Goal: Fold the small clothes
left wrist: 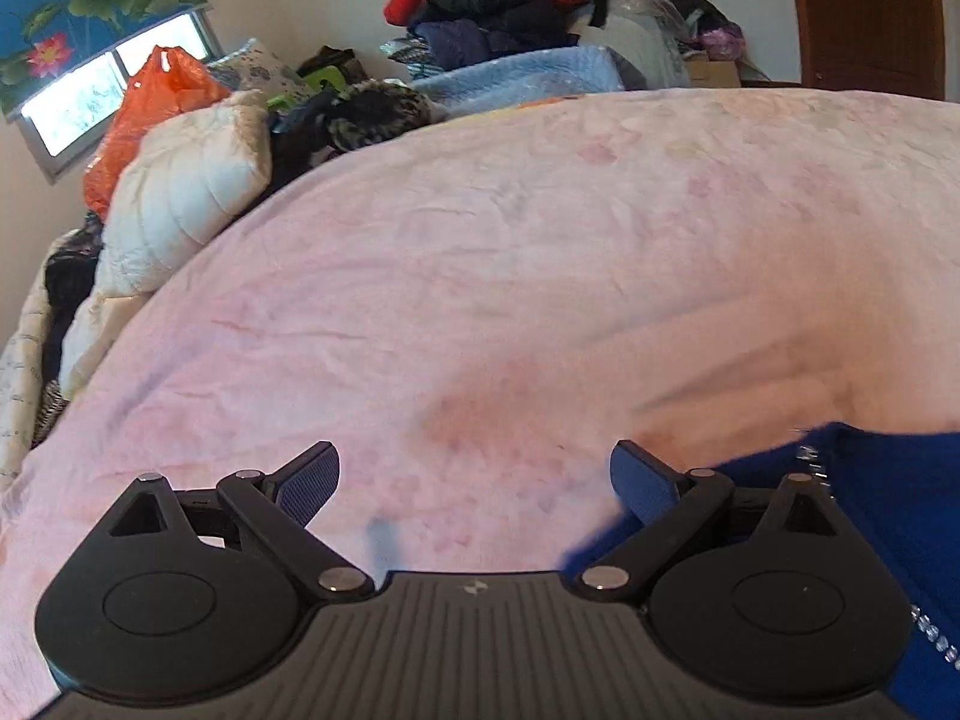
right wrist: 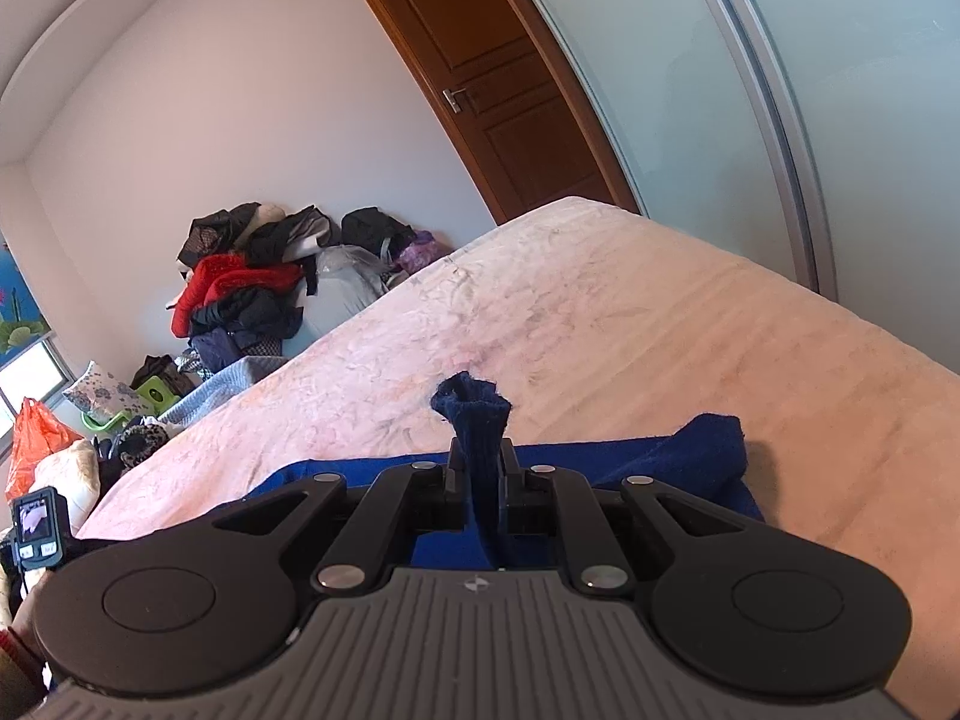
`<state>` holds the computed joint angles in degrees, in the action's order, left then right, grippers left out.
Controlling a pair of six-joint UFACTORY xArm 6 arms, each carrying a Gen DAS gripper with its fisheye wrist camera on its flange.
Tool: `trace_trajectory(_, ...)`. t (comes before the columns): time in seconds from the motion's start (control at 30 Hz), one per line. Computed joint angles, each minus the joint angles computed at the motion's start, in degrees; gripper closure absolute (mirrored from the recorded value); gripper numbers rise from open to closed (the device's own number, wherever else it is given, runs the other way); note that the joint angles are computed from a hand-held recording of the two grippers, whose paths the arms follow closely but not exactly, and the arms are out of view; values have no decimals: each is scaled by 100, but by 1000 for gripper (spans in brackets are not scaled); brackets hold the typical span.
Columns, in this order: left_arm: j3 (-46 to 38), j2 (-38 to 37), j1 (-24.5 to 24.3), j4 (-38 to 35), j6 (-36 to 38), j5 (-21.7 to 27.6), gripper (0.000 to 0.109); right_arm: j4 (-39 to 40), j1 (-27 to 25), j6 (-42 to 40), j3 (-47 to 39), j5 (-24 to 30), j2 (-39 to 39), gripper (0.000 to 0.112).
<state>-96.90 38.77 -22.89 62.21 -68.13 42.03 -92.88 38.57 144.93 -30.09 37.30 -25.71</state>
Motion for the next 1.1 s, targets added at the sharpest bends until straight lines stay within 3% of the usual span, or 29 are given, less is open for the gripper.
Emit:
trace_trajectory(0.13,381,-390,16,441,-208,153,11,1,-6,-57,-89,71,72,98)
trace_trajectory(0.3,1854,-1459,16,1001,-514,-316,11,-87,-54,46,-186,63,203,98)
trace_trajectory(0.5,3554,-2616,342,1660,-775,-1518,11,-165,-87,56,-422,-151,453,98)
trace_trajectory(0.73,4243,-2959,1023,1840,-641,-2751,13,-84,33,-61,-657,-154,654,97)
trace_trajectory(0.9,4398,-2884,1613,785,-186,-3919,57,31,78,-219,-741,-190,727,97)
trace_trajectory(0.97,4437,-2837,1629,270,203,-3959,86,61,90,-230,-747,-184,736,98)
trace_trajectory(1.03,4444,-2798,1622,66,339,-3995,100,75,70,-230,-760,-211,751,97)
trace_trajectory(1.1,4298,-2777,1569,692,-213,-3865,105,87,65,-250,-779,-228,778,97)
